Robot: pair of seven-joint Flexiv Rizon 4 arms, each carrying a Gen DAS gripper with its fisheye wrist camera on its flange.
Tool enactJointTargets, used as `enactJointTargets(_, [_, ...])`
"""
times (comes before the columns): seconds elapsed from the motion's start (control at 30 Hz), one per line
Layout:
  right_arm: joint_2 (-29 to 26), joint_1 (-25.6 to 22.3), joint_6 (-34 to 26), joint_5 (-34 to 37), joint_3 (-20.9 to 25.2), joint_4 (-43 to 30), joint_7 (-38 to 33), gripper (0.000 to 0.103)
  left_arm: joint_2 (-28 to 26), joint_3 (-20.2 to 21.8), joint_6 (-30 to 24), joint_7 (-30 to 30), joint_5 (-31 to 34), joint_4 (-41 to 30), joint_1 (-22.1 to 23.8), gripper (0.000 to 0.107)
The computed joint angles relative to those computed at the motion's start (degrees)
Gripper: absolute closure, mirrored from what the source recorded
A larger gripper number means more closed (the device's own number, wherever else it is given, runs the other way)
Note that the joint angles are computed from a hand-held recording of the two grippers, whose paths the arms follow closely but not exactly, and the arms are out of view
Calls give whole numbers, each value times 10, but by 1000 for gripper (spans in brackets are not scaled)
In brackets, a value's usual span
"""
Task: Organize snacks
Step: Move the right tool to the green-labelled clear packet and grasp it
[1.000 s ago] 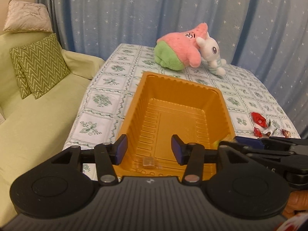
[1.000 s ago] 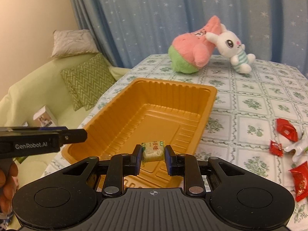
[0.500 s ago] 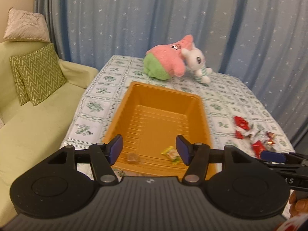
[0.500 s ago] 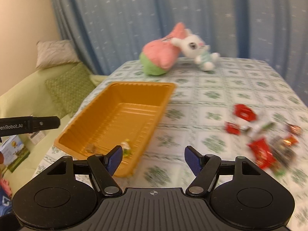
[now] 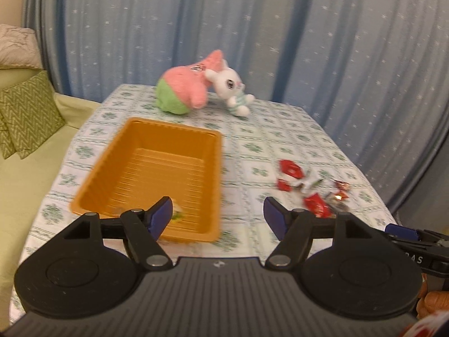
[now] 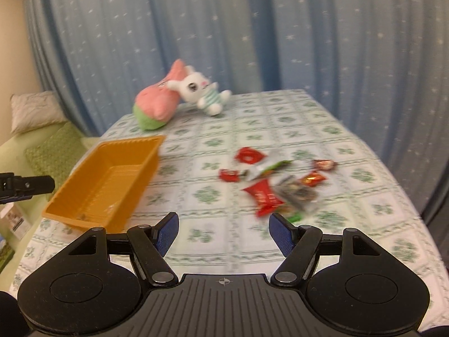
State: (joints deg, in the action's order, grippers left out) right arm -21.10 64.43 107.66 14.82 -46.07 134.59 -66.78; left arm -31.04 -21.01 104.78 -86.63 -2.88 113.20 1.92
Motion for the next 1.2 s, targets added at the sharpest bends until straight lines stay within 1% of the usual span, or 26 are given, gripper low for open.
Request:
enactJointTargets(0.07, [6, 5, 7, 8, -12, 13, -3, 32, -2, -2, -7, 3, 0, -5, -11, 38])
enactJointTargets(0.17, [10, 6, 14, 18, -24, 25, -7, 32, -9, 8, -20, 12, -4, -18, -39, 38])
enactJointTargets(0.3, [13, -32, 25, 26, 4, 31, -17, 32, -21, 19, -34, 25, -15, -37, -70, 38])
enactJointTargets(0.47, [6, -112, 29, 27, 75, 19, -26, 32, -43, 41, -51, 41, -32, -68, -110, 38])
enactJointTargets(0.63, [-16, -221, 40, 9, 173, -7, -43, 33, -72, 73, -71, 52, -51, -108, -148, 36])
enactJointTargets(0.7, [-27, -265, 41, -2, 212, -20, -51, 36, -83, 83, -77, 55, -57, -123, -159, 36])
enactJointTargets(0.77, [-38, -319, 41, -22, 259, -36, -55, 46, -96, 89, -85, 58, -63, -138, -167, 36])
enactJointTargets(0.8, [-44, -343, 39, -32, 279, -44, -56, 47, -102, 94, -89, 59, -66, -147, -173, 36])
enactJointTargets(0.87, [-59, -386, 38, -54, 314, -60, -60, 54, -114, 99, -96, 62, -70, -161, -179, 36])
enactJointTargets(0.97, [-81, -431, 35, -86, 349, -82, -67, 59, -132, 103, -107, 63, -77, -182, -185, 35])
enactJointTargets(1.1, [-110, -496, 32, -136, 402, -113, -72, 60, -154, 109, -122, 65, -83, -208, -193, 35])
enactJointTargets(1.2, [-131, -521, 27, -164, 419, -133, -75, 60, -167, 115, -128, 65, -86, -223, -199, 35])
